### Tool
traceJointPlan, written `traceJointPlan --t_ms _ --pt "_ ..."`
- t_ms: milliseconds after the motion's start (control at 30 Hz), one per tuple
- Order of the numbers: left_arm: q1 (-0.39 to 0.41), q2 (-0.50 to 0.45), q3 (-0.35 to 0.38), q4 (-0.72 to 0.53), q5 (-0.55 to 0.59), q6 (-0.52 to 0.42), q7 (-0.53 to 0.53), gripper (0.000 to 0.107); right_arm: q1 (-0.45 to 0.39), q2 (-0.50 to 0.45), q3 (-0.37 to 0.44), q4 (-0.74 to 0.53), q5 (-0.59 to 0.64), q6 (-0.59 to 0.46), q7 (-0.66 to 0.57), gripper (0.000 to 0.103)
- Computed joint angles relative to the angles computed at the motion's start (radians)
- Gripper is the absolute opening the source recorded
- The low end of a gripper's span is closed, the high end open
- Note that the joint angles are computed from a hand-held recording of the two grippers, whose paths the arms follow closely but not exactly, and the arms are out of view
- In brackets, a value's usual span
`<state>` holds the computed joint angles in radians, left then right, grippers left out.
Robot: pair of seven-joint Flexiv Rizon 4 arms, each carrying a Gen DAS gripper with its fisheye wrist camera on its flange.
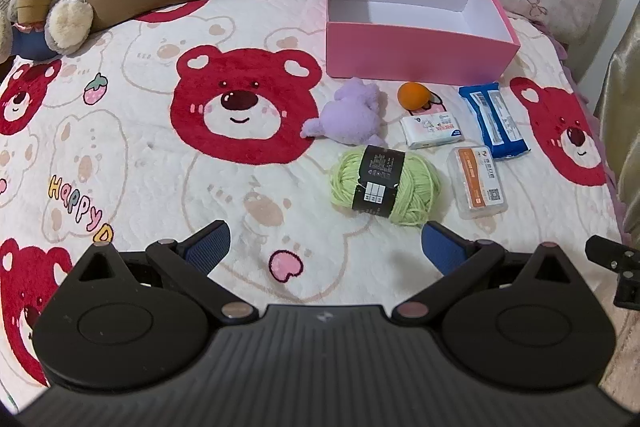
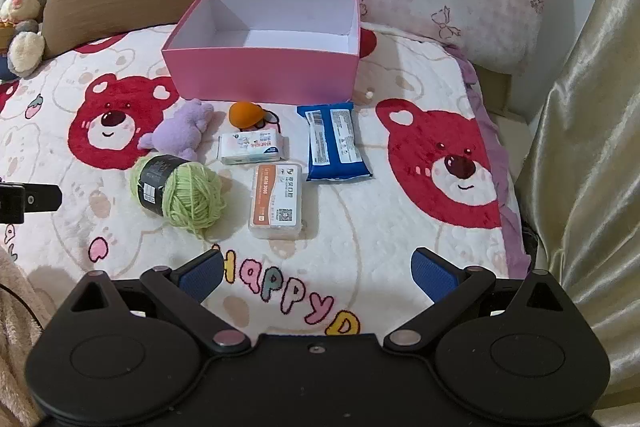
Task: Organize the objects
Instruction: 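Move the left tool toward the green yarn ball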
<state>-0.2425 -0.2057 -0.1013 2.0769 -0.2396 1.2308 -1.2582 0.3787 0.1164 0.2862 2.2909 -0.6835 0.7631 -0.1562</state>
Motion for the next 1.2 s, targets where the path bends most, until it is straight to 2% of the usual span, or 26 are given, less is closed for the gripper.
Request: traceJointPlan --t_ms 1200 --pt "0.005 0.010 -0.008 0.006 -0.042 -0.024 0.027 0.103 0.024 -0.016 0.005 -0.018 0.002 -0.023 -0.030 0.101"
